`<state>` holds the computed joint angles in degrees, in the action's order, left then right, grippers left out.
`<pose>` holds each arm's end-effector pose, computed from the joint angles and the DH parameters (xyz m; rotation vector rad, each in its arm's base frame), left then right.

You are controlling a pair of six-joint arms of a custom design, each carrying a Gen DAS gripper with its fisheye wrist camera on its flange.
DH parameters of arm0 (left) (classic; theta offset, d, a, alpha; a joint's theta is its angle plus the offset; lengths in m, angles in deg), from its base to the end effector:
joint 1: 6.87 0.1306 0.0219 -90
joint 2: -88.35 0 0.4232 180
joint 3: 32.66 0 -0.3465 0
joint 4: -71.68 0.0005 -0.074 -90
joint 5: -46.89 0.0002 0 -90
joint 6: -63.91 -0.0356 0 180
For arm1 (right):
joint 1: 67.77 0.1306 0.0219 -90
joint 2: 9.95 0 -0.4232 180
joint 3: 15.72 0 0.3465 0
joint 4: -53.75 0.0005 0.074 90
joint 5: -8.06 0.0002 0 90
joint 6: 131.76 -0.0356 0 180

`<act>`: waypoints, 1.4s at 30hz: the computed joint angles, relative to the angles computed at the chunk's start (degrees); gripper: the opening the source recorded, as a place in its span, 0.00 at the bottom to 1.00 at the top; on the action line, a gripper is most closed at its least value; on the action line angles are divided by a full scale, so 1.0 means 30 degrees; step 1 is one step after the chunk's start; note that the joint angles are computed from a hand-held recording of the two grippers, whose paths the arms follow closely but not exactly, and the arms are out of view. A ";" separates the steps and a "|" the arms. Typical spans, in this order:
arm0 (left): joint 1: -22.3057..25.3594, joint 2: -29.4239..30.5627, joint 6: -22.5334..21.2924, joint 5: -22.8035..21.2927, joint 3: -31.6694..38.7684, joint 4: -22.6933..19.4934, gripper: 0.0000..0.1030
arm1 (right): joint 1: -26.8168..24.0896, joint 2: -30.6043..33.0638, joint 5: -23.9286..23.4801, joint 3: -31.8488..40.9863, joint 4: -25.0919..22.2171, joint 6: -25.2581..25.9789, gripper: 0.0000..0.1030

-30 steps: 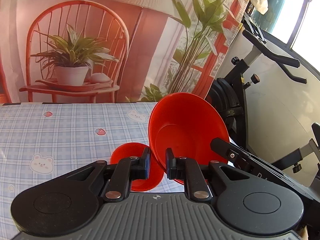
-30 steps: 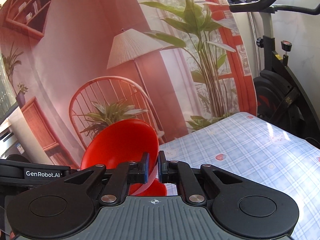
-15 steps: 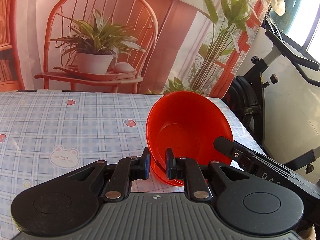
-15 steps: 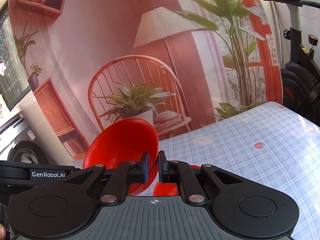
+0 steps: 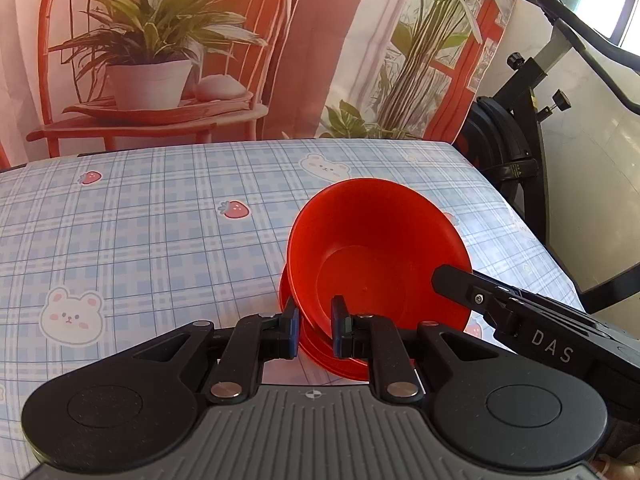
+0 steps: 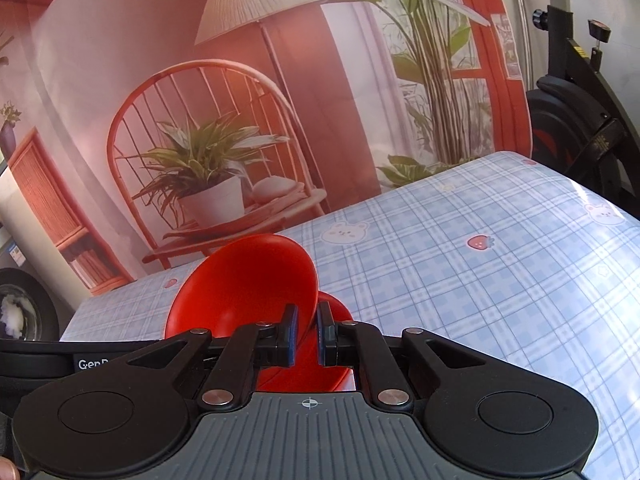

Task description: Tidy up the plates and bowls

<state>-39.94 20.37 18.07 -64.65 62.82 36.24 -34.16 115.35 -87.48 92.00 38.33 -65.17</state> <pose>0.4917 -0.3052 0.3398 -0.3875 2.3677 -0.1589 0.5717 0.3835 0.3116 -0.2557 2.2081 0.6704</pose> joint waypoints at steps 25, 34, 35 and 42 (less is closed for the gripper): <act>0.0306 0.0288 -0.1148 0.1117 0.0453 -0.0371 0.27 | -0.0210 0.0376 -0.0157 -0.0330 0.0064 -0.0460 0.09; 0.0573 -0.0309 -0.0553 0.0889 -0.0165 -0.0121 0.38 | -0.0145 0.0354 -0.0139 -0.0262 -0.0025 -0.0251 0.10; 0.0627 -0.0362 -0.0403 0.0903 -0.0279 -0.0033 0.38 | -0.0149 0.0343 -0.0121 -0.0254 -0.0060 -0.0298 0.10; 0.0943 -0.0199 0.0353 0.1505 -0.0696 0.0693 0.38 | -0.0191 0.0266 0.0110 -0.0442 0.0245 -0.0645 0.15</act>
